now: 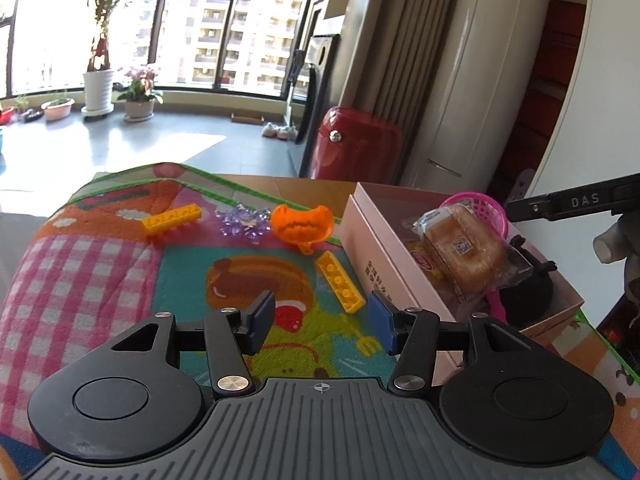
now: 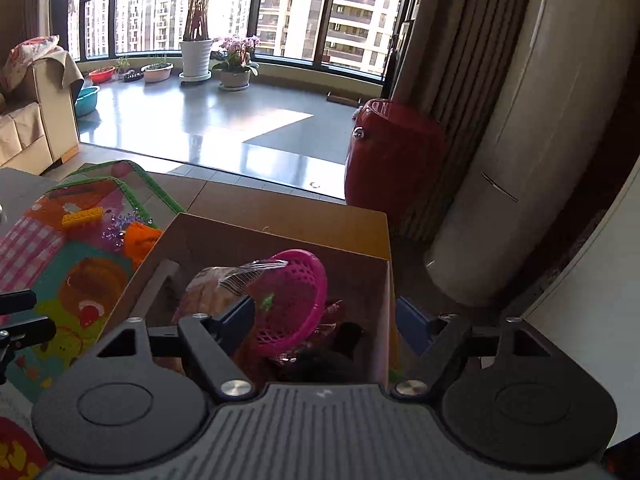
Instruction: Organize objects
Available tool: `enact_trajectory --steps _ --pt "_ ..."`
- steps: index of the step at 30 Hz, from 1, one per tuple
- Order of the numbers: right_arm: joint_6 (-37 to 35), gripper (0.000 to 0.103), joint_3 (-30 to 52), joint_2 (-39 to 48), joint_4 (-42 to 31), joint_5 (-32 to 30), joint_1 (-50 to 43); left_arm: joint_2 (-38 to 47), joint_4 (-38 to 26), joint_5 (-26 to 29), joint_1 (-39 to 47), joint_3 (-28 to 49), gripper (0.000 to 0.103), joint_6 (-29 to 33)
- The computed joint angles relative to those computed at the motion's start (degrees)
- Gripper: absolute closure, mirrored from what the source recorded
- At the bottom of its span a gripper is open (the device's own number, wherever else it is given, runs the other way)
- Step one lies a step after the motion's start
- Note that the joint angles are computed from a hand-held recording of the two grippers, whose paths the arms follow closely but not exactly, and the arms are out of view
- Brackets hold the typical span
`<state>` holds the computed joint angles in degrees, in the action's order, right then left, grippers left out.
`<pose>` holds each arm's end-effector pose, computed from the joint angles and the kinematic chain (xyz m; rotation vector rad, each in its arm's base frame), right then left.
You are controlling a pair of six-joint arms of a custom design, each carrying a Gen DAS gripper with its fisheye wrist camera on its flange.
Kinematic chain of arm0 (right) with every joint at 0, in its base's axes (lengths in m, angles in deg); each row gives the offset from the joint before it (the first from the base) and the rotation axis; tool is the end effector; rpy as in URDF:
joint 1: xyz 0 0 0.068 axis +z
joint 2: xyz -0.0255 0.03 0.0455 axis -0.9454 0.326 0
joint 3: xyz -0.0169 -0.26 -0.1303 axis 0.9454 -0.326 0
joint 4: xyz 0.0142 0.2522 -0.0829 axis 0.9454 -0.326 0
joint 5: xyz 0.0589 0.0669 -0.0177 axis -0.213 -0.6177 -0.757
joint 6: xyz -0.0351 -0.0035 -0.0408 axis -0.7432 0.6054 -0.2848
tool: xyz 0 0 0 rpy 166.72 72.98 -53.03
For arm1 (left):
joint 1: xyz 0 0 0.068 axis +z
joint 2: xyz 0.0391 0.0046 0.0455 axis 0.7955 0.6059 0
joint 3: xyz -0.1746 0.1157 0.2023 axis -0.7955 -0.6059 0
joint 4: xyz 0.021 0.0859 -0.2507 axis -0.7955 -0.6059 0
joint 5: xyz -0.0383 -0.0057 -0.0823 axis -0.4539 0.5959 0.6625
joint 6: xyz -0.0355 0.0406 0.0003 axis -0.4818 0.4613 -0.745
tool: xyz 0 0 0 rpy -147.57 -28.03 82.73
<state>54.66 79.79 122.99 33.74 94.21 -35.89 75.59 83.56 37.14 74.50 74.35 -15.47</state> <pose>0.2025 0.1205 0.0878 -0.0635 2.3031 -0.1551 0.1680 0.0409 0.0303 0.3432 2.1701 -0.4848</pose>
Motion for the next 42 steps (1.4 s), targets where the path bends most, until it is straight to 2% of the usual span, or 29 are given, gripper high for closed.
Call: enact_trajectory --steps 4,7,11,15,18,21,24,29,32,37,38,40,41,42 --pt "0.1 0.025 -2.82 -3.37 1.87 -0.61 0.54 3.17 4.54 -6.18 -8.37 1.86 0.047 -5.6" --pt "0.61 0.025 -4.56 -4.25 4.31 -2.55 0.58 4.18 5.42 -11.36 -13.17 5.19 0.047 -11.36" --pt "0.69 0.025 -5.83 -3.04 7.56 -2.41 1.55 4.09 0.97 -15.68 -16.11 12.1 0.047 -18.61" --pt "0.01 0.024 -8.04 -3.08 10.74 -4.27 0.27 4.4 -2.64 -21.96 -19.92 19.53 0.047 -22.04" --pt "-0.99 0.021 -8.98 -2.44 12.89 -4.21 -0.48 4.94 -8.53 -22.15 -21.05 25.99 0.047 -26.04" --pt "-1.51 0.021 -8.53 -0.27 14.73 -5.37 -2.04 5.93 -12.09 -24.49 -23.34 29.74 0.047 -24.87" --pt "-1.7 0.021 -6.8 1.44 14.45 -5.85 -3.28 7.38 -10.9 -27.86 -24.81 29.74 0.049 -21.09" --pt "-0.35 0.021 -3.61 1.77 11.59 -5.47 -2.66 9.2 -9.17 -22.98 -21.28 26.96 0.054 -17.93" --pt "0.59 0.021 -1.92 1.38 9.18 -4.58 -0.72 9.08 -6.62 -19.38 -18.65 22.75 0.059 -12.87" --pt "1.31 0.021 0.51 2.78 6.85 -2.76 3.73 10.38 -0.98 -14.01 -14.0 15.98 0.06 -4.52" --pt "1.5 0.021 1.02 3.12 6.49 -2.77 4.47 11.01 0.84 -13.37 -13.15 14.79 0.063 -3.59" --pt "2.09 0.021 2.1 3.64 5.65 -2.83 5.78 11.02 1.81 -11.58 -11.19 13.53 0.078 -3.16" --pt "2.4 0.021 2.81 3.75 4.92 -2.96 6.44 10.27 0.45 -9.87 -9.36 13.08 0.088 -2.72" --pt "2.71 0.021 3.37 3.85 4.34 -3.07 7.04 8.93 -2.26 -7.75 -7.11 12.6 0.089 -1.9"
